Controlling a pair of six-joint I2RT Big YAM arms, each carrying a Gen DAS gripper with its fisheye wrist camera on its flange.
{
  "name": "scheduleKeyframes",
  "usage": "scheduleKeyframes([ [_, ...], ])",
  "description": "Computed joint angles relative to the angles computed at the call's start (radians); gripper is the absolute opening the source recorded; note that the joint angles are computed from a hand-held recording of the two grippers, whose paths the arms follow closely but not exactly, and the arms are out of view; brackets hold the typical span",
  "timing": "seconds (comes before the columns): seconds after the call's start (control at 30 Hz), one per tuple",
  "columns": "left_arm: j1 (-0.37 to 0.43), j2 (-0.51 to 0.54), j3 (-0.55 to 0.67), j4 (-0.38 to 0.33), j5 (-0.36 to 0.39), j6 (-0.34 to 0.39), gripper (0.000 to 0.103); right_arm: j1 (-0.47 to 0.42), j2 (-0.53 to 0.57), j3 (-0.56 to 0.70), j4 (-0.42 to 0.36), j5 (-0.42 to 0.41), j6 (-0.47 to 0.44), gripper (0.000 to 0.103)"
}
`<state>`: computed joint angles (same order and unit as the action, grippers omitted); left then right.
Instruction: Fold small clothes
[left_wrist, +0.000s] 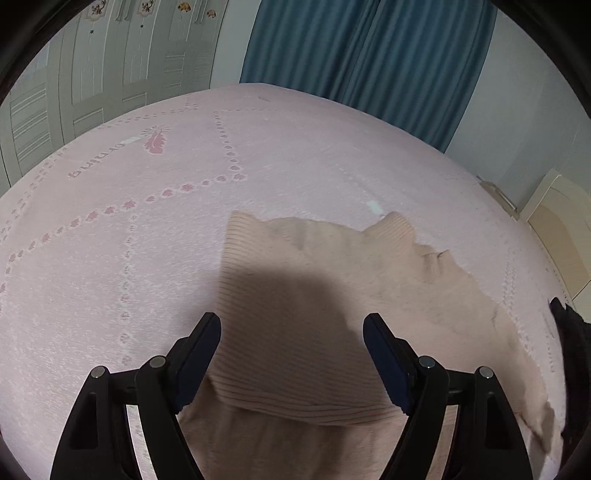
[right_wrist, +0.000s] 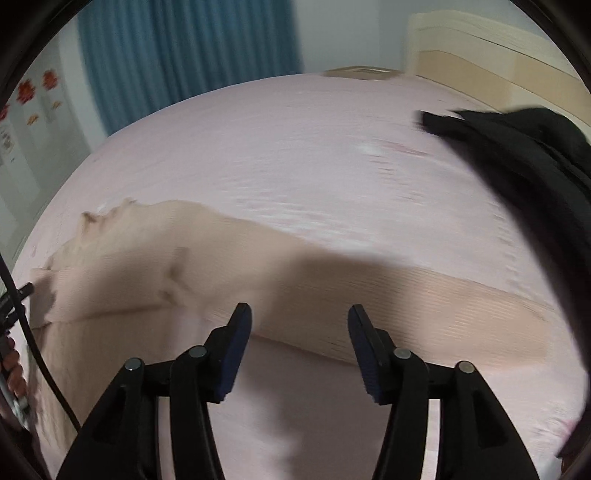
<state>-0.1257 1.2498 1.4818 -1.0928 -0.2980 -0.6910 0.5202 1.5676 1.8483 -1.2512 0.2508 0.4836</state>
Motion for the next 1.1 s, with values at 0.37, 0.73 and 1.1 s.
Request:
scheduleKeyframes([
  [0.37,-0.034,0.036,0.031,0.004,-0.08,-0.002,0.079,-0.209,-0.232,-0.366,0.148,-0.174,0.066,0.059],
  [0.73,-0.025,0.048,0.038,-0.001,-0.088,-0.008,0.08,-0.27,-0.202,-0.379,0.287,-0.26,0.195,0.059],
  [1.1,-0.006,0.0,0.01,0.006,-0.112,0.04,0.08,-0.272,-0.12,-0.235,0.125,-0.095,0.138,0.006],
])
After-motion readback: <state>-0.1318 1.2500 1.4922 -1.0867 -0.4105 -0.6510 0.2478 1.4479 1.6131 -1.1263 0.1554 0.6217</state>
